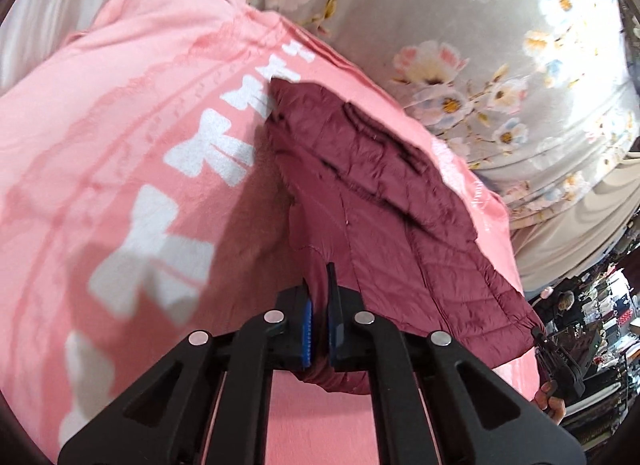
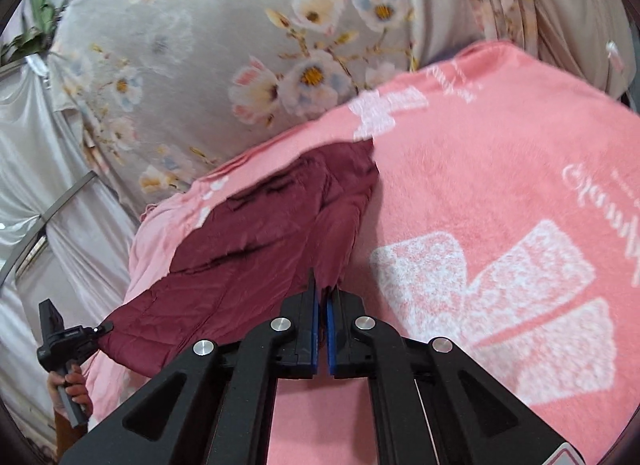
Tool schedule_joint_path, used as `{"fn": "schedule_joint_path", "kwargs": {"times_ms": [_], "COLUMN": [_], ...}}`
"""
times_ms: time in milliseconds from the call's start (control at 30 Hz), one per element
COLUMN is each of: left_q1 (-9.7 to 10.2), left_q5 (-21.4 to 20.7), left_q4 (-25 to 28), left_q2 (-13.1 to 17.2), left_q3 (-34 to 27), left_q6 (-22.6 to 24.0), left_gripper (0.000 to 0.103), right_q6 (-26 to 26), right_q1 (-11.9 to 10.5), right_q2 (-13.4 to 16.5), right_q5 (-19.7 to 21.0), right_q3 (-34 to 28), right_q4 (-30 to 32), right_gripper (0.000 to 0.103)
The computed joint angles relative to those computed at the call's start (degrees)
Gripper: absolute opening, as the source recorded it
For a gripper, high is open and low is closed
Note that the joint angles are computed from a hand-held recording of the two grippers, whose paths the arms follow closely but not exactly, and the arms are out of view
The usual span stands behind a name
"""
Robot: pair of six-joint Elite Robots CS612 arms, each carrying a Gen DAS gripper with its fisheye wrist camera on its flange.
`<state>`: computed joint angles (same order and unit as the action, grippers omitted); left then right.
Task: Fold large clothes
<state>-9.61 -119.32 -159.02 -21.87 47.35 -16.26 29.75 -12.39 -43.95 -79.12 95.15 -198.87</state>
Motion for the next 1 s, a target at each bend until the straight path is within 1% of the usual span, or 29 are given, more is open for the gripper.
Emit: {"fn": "schedule_joint_path", "kwargs": {"times_ms": [67,100,133,200,267,333,400,467,533,633,667,733,800,900,1000], "left_q1": [0.56,0.72,1.04,1.55,1.91,2.32,2.46,2.37,2.01,0.95,0.62,-0.13,-0.69,-1.41,-2.31], "left_q5": [-1.3,-1.7,-2.4,-3.2,-3.9,-4.8,-5.2,-5.3,-4.7,-1.3,-0.2,2.5,4.6,8.1,12.5], "left_q4": [-4.7,-6.3,-9.0,-14.9,-19.6,-25.0,-29.2,-31.7,-32.3,-29.7,-28.2,-22.4,-15.2,-6.0,3.9], "left_q2": [-3.1,-3.9,-5.2,-7.2,-8.5,-9.8,-10.7,-11.1,-11.2,-10.3,-9.6,-7.0,-3.6,1.7,7.8], "left_q3": [5.7,7.4,9.8,13.9,16.5,18.8,20.0,19.9,18.7,15.0,13.2,7.1,0.0,-10.3,-22.0], "left_q6": [-1.1,-1.5,-2.5,-5.3,-8.4,-11.8,-13.8,-14.7,-14.6,-11.6,-10.8,-9.0,-7.8,-6.5,-4.5], "left_gripper": [0.004,0.004,0.004,0.004,0.004,0.004,0.004,0.004,0.004,0.005,0.005,0.005,0.005,0.005,0.005], "right_q6": [-0.5,-0.2,0.2,0.3,0.1,0.8,2.0,3.2,2.9,0.9,-0.7,-1.4,-1.0,-0.2,-0.3], "right_q1": [0.7,1.0,1.1,1.6,2.1,2.3,2.5,2.2,1.9,1.5,1.4,1.1,0.5,0.2,0.2], "right_q2": [-1.9,-2.7,-3.3,-4.3,-5.2,-6.0,-6.4,-6.4,-5.8,-4.2,-3.2,-1.5,0.9,3.9,6.3], "right_q5": [-3.1,-4.6,-5.2,-7.0,-8.9,-9.9,-10.8,-11.1,-11.0,-10.8,-11.3,-11.0,-9.9,-9.0,-9.1], "right_q3": [3.2,4.9,6.5,8.7,10.6,11.6,11.7,11.0,8.9,4.8,2.5,-1.3,-5.9,-11.8,-16.5], "right_q4": [-3.9,-6.7,-9.7,-13.7,-17.1,-20.3,-22.7,-25.1,-25.8,-23.9,-21.9,-18.0,-13.6,-7.5,-2.3], "right_gripper": [0.003,0.003,0.003,0.003,0.003,0.003,0.003,0.003,0.003,0.003,0.003,0.003,0.003,0.002,0.002]}}
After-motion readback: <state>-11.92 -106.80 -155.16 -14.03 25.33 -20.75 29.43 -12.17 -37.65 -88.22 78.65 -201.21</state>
